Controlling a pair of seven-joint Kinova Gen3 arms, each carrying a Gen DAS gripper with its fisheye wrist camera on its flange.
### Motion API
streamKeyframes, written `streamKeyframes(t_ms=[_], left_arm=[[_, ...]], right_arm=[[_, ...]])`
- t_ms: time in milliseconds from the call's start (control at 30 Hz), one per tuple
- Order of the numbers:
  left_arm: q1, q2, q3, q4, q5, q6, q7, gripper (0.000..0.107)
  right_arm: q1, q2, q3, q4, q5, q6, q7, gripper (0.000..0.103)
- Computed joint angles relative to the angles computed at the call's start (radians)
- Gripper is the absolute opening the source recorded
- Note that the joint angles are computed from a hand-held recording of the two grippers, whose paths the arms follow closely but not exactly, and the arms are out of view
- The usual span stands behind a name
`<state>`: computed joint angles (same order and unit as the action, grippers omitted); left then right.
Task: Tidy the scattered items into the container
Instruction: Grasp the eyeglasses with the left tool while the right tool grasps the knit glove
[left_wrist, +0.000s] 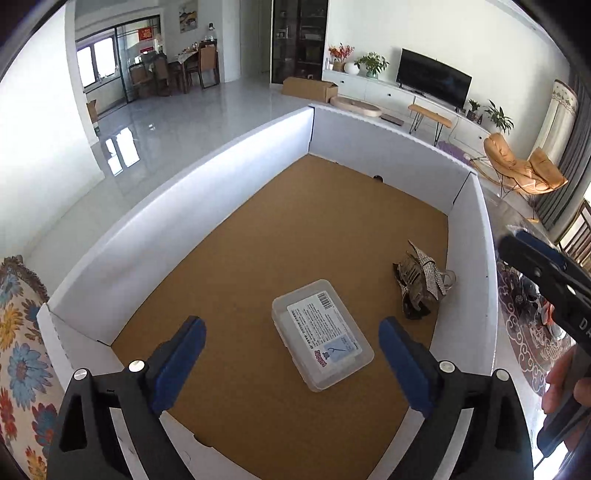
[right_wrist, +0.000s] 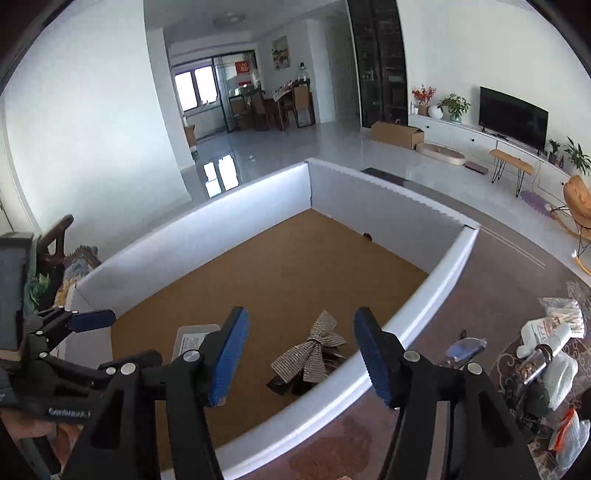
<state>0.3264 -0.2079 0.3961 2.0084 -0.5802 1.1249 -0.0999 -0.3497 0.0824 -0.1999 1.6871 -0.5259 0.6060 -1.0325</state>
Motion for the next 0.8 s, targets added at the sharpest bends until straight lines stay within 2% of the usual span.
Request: streamKeyframes(t_ms=[33, 100, 200, 267, 333, 433, 467, 500, 567, 600, 667, 733, 800], left_arm=[[0.011, -0.017, 0.019, 0.003, -0.008, -0.007, 0.041, 0.095], [0.083, -0.023, 0.036, -0.01, -0.055, -0.006, 0.122, 0.095], [0.222, 0.063, 0.08, -0.067, -0.17, 0.018, 0.237, 0.095], [0.31, 0.134, 0.061, -0.098, -0.227, -0.033, 0.265, 0.096], [0.347, 0.217, 0.047, -0.135, -0.241, -0.114, 0.251, 0.096], [0.304, 0.351, 0.093, -0.187, -0.221, -0.235, 0.198, 0.096], [0.307, 0.386, 0.089, -0.2, -0.219, -0.269, 0.183, 0.096], [0.319, 0.421, 0.066, -0.219, -0.208, -0.298, 0.159, 0.096], [0.383, 0.467, -0.02, -0.258, -0.182, -0.326, 0.102, 0.096], [0.403, 0.482, -0.056, -0.286, -0.165, -0.322, 0.062, 0.096], [0.429, 0.522, -0.103, -0.364, -0.16, -0.27, -0.019, 0.096], [0.39, 0.568, -0.08, -0.445, -0.209, -0.189, -0.101, 0.096], [0.299, 0.609, -0.001, -0.51, -0.258, -0.108, -0.182, 0.096]], right_arm=[[0.029, -0.041, 0.011, 0.046, -0.041, -0.01, 0.041, 0.061], [0.044, -0.114, 0.087, 0.139, -0.106, -0.024, 0.122, 0.061], [0.065, -0.217, 0.226, 0.278, -0.099, -0.029, 0.244, 0.061], [0.079, -0.253, 0.318, 0.37, -0.08, -0.074, 0.325, 0.061], [0.142, -0.267, 0.378, 0.43, -0.049, -0.091, 0.399, 0.061], [0.28, -0.261, 0.396, 0.481, 0.027, -0.141, 0.448, 0.061], [0.306, -0.262, 0.424, 0.484, 0.034, -0.136, 0.471, 0.061], [0.344, -0.25, 0.435, 0.477, 0.042, -0.115, 0.477, 0.061], [0.374, -0.23, 0.511, 0.445, 0.01, -0.036, 0.524, 0.061], [0.381, -0.22, 0.548, 0.428, -0.027, 0.004, 0.555, 0.061], [0.409, -0.202, 0.567, 0.402, -0.053, 0.057, 0.569, 0.061], [0.458, -0.177, 0.546, 0.37, -0.059, 0.122, 0.539, 0.062], [0.483, -0.179, 0.516, 0.36, -0.048, 0.134, 0.515, 0.063]])
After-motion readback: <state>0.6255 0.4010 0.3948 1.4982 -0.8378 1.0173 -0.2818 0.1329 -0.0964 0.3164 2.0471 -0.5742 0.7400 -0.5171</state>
